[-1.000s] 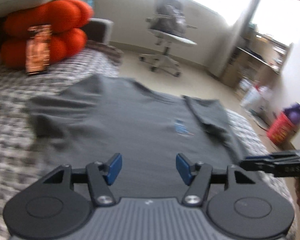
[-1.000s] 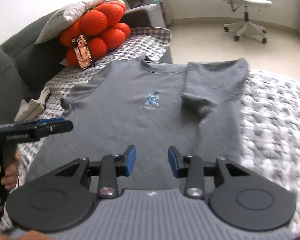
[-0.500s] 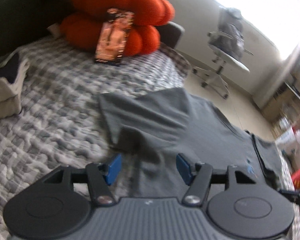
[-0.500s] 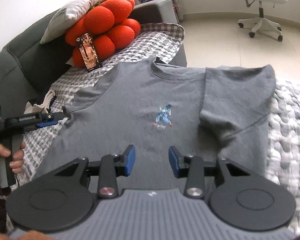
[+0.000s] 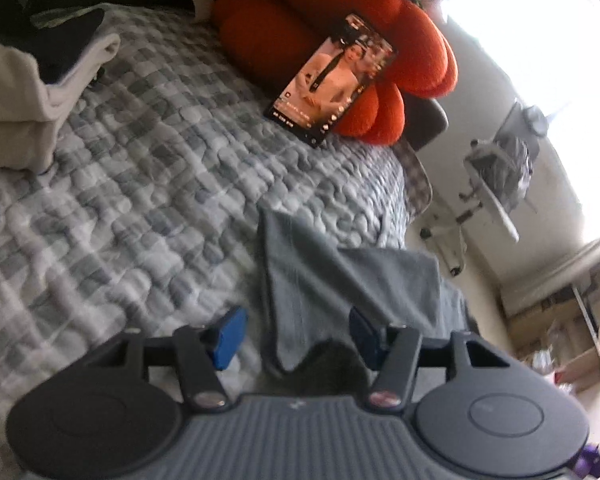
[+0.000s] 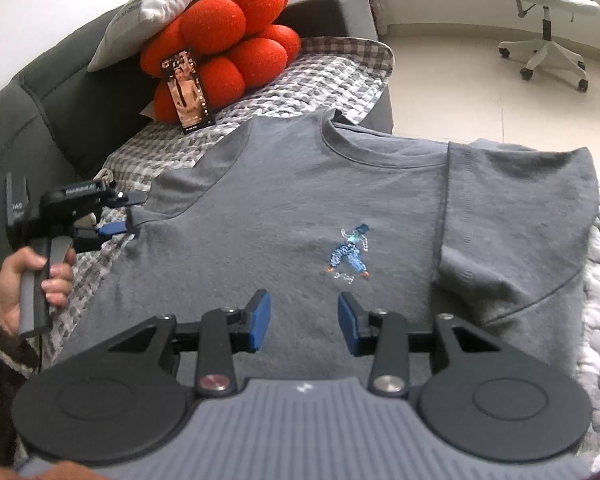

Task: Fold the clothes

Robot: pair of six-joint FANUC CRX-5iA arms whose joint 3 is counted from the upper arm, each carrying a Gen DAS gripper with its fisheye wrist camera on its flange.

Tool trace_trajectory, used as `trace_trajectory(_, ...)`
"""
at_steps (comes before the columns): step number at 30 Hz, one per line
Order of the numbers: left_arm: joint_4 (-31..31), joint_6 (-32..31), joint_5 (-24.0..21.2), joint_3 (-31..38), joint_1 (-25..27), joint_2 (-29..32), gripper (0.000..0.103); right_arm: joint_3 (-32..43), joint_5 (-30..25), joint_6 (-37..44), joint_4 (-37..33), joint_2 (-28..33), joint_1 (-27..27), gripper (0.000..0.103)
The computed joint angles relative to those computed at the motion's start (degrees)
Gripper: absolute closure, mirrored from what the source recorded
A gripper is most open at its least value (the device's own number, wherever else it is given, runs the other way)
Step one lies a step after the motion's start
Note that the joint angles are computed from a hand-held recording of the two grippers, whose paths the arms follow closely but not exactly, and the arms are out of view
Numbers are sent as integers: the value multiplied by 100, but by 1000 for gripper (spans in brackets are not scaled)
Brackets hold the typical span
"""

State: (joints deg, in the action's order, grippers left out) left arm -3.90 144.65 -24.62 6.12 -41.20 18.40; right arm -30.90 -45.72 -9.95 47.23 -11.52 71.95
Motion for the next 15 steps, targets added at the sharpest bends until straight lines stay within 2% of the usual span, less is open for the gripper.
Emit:
trace_trajectory(3,-207,352,82,97,-13,88,63,0,64,18,5,31,-64,61)
trace_trajectory(5,-346,579,139,142,-23,134,80,-4,110,11,26,50,-115,61)
trace_trajectory(6,-468,701,139,185,-40,151,85,-6,147,8,36,61,-147,61)
trace_trajectory(7,-592,824,136,229,-59,168,98,-6,190,3,47,73,-178,61)
trace_trajectory(8,-736,944,150,266,-86,170,100,-7,235,3,60,85,-211,61)
trace_trajectory(12,-1369,1363,234,463,-234,129,101,8,415,33,139,153,-349,61)
trace_trajectory(15,-1430,1236,295,638,-311,139,101,-8,638,46,211,182,-490,61)
